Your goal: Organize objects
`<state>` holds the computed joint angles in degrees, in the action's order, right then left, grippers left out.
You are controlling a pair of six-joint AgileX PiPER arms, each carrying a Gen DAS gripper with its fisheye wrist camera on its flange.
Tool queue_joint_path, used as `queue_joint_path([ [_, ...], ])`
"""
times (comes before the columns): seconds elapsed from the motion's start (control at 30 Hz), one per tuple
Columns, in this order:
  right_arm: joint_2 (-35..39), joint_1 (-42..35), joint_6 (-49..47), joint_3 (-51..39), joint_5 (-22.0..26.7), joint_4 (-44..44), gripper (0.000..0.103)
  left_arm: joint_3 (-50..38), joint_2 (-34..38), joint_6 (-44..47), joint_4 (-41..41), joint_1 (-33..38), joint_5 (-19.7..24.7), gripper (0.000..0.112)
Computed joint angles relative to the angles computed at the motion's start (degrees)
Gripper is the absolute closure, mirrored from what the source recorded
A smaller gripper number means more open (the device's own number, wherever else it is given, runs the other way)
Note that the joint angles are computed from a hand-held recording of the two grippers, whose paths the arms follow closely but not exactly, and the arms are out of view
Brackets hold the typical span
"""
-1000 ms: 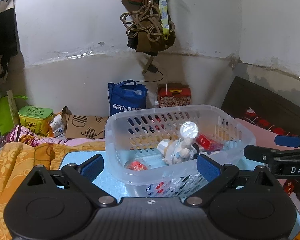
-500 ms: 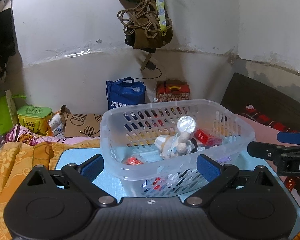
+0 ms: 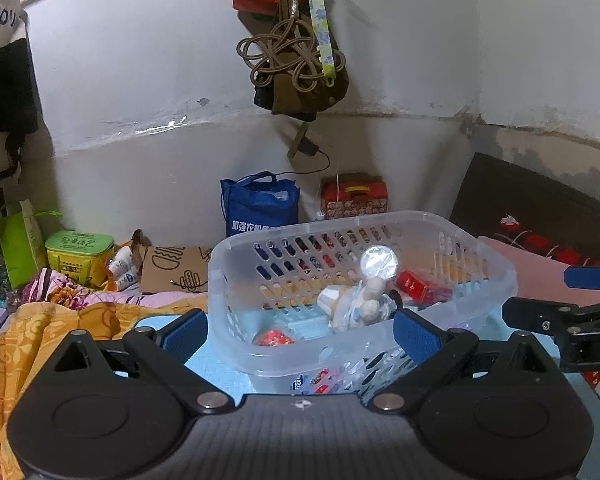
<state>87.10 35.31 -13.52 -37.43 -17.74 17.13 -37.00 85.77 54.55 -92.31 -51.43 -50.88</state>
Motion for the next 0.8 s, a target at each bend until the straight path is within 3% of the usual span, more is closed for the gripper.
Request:
queue_joint_path([
  [0.8, 0.1, 1.1, -4.0, 0.2, -0.6, 4.2, 0.000, -0.3, 0.5, 0.6, -0.3, -0.2, 0.4, 0.012],
])
